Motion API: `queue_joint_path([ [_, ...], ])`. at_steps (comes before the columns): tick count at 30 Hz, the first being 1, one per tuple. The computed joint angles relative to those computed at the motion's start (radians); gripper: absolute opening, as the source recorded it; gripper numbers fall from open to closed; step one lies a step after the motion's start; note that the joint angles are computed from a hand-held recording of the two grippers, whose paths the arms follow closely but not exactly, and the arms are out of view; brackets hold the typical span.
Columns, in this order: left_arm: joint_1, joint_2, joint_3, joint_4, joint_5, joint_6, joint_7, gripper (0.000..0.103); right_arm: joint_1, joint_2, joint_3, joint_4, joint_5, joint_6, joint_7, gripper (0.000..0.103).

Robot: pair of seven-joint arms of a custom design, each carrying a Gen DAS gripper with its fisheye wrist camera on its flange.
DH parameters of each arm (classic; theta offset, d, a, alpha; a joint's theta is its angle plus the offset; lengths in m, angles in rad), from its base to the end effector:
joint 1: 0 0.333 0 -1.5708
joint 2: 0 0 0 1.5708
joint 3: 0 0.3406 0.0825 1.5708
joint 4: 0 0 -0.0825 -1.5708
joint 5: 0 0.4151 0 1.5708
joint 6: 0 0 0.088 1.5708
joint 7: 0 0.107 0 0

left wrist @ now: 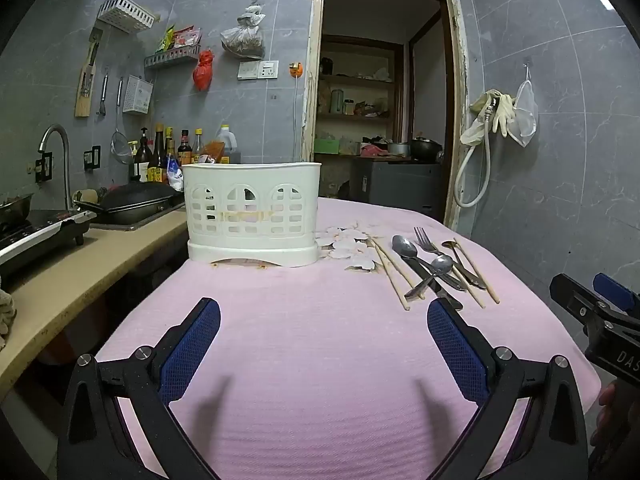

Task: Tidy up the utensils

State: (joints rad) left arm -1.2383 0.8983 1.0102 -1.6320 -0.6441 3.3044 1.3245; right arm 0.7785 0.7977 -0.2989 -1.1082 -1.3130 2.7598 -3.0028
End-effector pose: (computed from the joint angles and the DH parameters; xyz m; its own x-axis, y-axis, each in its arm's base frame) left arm 0.6855 -0.3312 0.4216 -0.0032 -0.9981 0.0618 -0.3062 -0.0579 -0.9502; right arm 0.6811 0.5066 0.4282 0.0828 -0.9952 -0.0517 -0.2947 0.0251 -0.9552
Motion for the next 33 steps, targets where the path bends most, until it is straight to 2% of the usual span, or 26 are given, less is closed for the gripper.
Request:
queue_joint_path([
  [24,-0.002,-0.001,0.002,-0.001,0.007,-0.002,-0.005,0.102,0.000,0.008,-0.003,0.009,0.016,0.007,0.000,0.103],
  [28,-0.017,0.003,0.020,-0.006,0.004,-0.012,-0.012,0.102,0.001,0.009,-0.004,0.008,0.017,0.007,0.000,0.103],
  [33,-0.019,0.001,0.018,-0.011,0.008,-0.007,-0.019,0.102,0.002,0.007,-0.006,0.005,0.017,0.009,0.003,0.103],
])
